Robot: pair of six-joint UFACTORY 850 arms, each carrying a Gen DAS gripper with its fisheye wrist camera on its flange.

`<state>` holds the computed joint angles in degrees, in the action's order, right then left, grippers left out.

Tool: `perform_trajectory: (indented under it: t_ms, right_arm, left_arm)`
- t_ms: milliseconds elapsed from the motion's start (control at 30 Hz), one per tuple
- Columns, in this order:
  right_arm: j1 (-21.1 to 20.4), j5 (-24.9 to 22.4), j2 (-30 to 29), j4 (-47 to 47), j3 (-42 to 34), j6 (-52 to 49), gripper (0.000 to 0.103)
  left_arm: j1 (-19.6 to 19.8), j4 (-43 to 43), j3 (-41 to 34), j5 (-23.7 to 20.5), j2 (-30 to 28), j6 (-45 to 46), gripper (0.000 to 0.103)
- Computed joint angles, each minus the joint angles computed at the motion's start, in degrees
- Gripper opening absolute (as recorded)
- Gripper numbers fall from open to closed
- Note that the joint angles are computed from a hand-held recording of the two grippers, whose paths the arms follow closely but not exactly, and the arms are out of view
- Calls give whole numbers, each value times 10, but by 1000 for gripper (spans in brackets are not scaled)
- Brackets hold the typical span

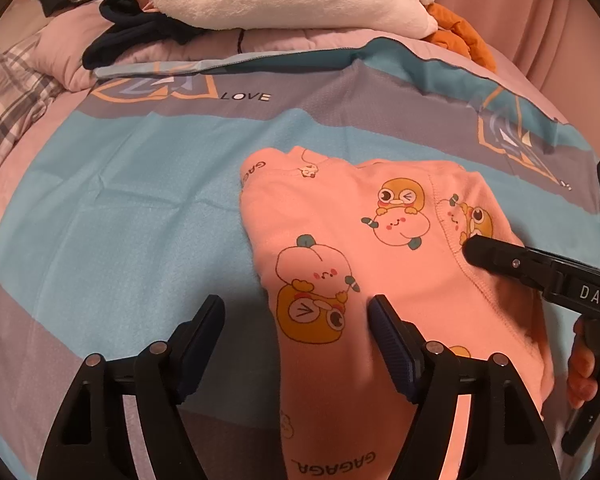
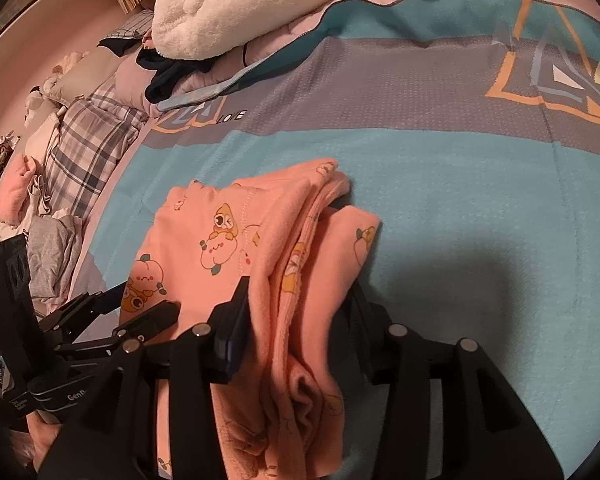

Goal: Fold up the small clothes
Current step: 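Open both grippers to release the folded shirt on the duvet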

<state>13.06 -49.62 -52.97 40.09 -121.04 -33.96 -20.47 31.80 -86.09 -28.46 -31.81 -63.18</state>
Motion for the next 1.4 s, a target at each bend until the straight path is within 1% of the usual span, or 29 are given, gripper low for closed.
perform_trajectory:
  t_ms: [67, 200, 267, 367, 433, 533, 700, 767, 800, 1067, 1167, 1200, 1267, 1400]
  right_arm:
    - [1, 2, 1, -3, 1, 1, 48]
    - [1, 4, 2, -6, 2, 1, 50]
    - [1, 5, 1, -8, 2, 2, 51]
    - [2, 13, 4, -17, 5, 8, 55]
    - [3, 18, 4, -26, 7, 15, 60]
    - [4, 25, 7, -34, 9, 20, 63]
    - [5, 28, 7, -39, 9, 22, 63]
    - [4, 26, 5, -40, 7, 23, 64]
    - [5, 27, 6, -40, 8, 23, 64]
    - [7, 33, 5, -48, 7, 26, 66]
    - [8, 39, 6, -60, 9, 31, 70]
    - [9, 42, 7, -66, 10, 35, 73]
    - [10, 47, 8, -79, 9, 45, 76]
    - [12, 51, 7, -95, 6, 61, 82]
  left_arm:
    - [0, 7, 0, -5, 0, -6, 80]
    - [2, 2, 3, -1, 1, -4, 82]
    - [1, 6, 3, -4, 0, -8, 84]
    - [2, 5, 3, -5, 0, -7, 85]
    - [1, 5, 2, -6, 0, -7, 85]
    - [1, 6, 2, -7, 0, -7, 85]
    - [1, 6, 2, -7, -1, -7, 86]
    - [0, 14, 0, -15, -2, -14, 92]
    - [0, 18, 0, -18, -2, -17, 94]
    - [2, 14, 5, -14, 0, -16, 94]
    - [2, 14, 5, -15, -1, -16, 95]
    - [2, 13, 3, -16, -2, -15, 95]
    - [1, 20, -1, -28, -4, -22, 101]
    - [1, 14, 2, -27, -3, -24, 101]
